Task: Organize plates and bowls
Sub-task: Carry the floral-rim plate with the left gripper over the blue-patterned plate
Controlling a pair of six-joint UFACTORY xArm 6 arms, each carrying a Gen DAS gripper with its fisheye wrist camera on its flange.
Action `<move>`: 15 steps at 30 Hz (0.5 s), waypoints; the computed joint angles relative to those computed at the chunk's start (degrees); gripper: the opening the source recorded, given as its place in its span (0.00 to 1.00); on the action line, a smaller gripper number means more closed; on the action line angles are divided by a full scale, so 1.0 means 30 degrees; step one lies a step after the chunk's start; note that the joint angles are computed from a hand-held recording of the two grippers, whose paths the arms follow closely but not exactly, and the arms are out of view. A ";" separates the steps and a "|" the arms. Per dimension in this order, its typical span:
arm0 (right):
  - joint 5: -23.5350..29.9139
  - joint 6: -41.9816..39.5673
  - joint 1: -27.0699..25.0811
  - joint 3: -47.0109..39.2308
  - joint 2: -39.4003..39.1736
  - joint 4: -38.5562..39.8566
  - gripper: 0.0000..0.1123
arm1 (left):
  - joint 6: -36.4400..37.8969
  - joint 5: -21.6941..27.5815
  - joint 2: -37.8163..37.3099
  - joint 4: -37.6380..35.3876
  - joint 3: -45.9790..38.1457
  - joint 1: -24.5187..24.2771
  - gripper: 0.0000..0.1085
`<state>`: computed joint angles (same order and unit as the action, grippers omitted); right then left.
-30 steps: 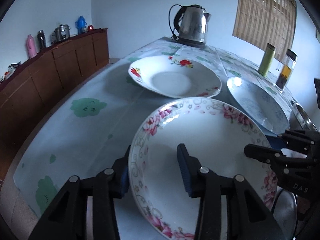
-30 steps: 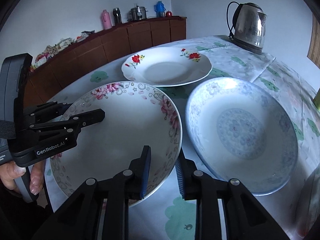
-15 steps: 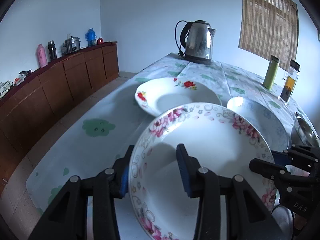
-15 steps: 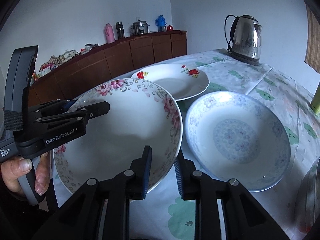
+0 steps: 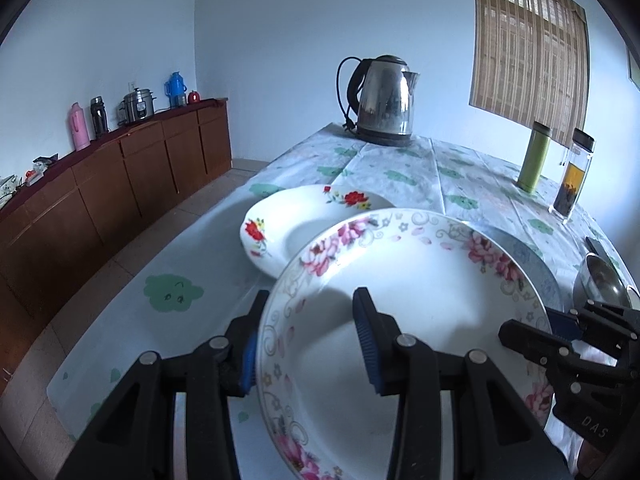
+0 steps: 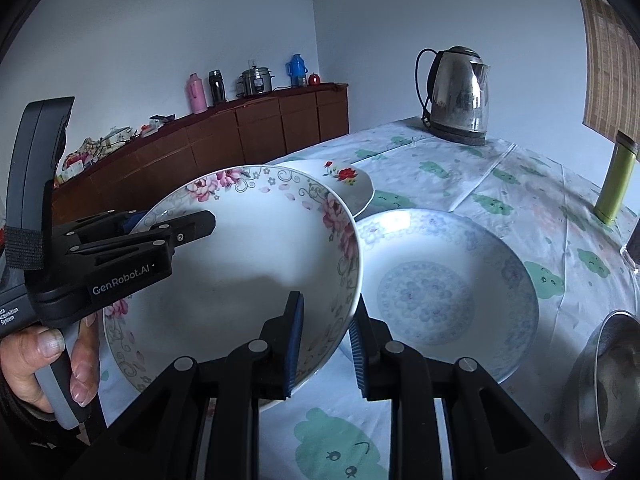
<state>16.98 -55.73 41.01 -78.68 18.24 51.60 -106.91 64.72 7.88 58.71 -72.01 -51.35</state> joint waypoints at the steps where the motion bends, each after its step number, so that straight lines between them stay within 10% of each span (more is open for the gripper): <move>1: -0.0023 -0.0030 -0.0028 -0.0019 0.0015 0.0076 0.21 | 0.0046 -0.0035 0.0093 0.0031 -0.0121 0.0043 0.37; 15: -0.1242 -0.0021 -0.0246 0.0108 -0.0025 0.0634 0.22 | 0.0951 -0.0276 0.1321 0.0415 -0.1812 0.0365 0.37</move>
